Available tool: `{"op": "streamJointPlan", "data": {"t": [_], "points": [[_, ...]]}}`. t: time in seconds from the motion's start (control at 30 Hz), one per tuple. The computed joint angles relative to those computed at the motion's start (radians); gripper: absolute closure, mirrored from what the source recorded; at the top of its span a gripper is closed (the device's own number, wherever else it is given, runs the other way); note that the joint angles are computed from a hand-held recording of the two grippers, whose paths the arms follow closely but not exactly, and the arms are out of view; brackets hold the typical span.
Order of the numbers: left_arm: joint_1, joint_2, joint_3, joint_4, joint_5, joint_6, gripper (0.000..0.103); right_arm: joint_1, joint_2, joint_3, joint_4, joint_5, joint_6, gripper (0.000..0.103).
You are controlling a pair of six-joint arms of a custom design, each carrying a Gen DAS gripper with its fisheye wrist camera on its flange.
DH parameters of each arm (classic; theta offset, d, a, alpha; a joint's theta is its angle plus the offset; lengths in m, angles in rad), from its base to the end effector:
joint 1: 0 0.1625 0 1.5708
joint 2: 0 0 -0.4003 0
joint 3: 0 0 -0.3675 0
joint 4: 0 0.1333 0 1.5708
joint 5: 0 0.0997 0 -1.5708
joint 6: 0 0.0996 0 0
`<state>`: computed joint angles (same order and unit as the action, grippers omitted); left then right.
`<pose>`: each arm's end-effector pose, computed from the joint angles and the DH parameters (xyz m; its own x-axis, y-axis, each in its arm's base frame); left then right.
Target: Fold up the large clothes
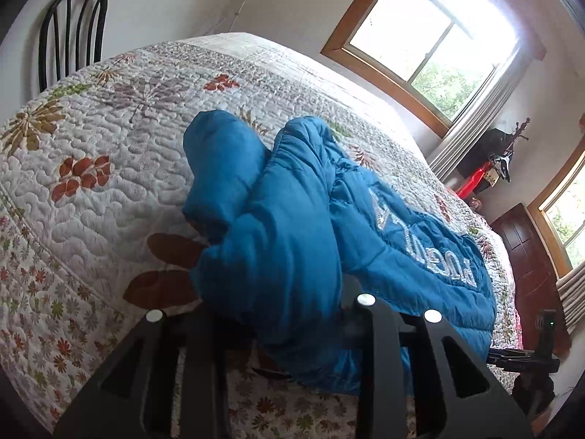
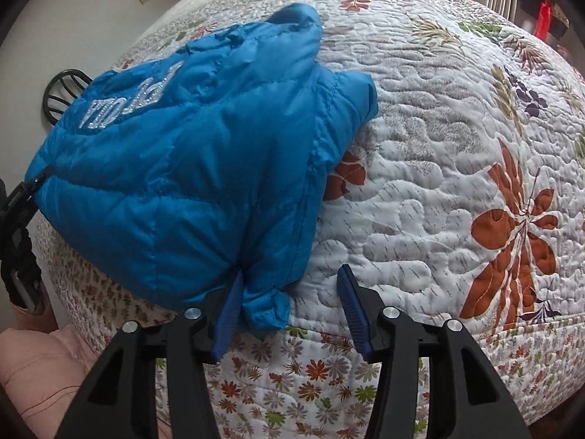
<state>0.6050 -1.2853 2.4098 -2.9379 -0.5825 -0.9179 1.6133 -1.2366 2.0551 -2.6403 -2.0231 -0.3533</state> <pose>-0.1905 -0.3949 0.1859 -0.9245 -0.2330 -0.3016 0.1054 0.6042 -0.7898 0.1110 -0.4970 0.2103 -0.8332 -0.2690 0.4831 -0.3511 0.9323 -0.0866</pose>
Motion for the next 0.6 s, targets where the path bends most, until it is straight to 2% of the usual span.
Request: {"op": "streamJointPlan", "data": {"t": [0.07,0.17,0.3,0.43,0.53,0.6], "points": [[-0.029,0.012,-0.024,-0.001,0.031,0.045,0.074,0.003,-0.002,0.005,-0.009,-0.01,0.001,0.052],[-0.086,0.071,-0.093,0.063,0.109,0.128,0.074,0.01,-0.015,0.015,-0.01,-0.023,0.014,0.052],[-0.121,0.162,-0.188,0.087,0.146,0.242,0.074,0.012,-0.075,0.04,-0.005,-0.006,0.039,0.052],[-0.134,0.246,-0.266,0.023,0.123,0.388,0.074,0.026,-0.12,0.067,-0.085,-0.078,0.038,0.052],[-0.147,0.307,-0.314,-0.039,0.095,0.494,0.074,0.02,-0.102,0.052,-0.106,-0.168,0.059,0.052],[-0.152,0.355,-0.352,-0.081,0.069,0.56,0.074,0.001,-0.094,0.041,-0.111,-0.196,0.074,0.052]]}}
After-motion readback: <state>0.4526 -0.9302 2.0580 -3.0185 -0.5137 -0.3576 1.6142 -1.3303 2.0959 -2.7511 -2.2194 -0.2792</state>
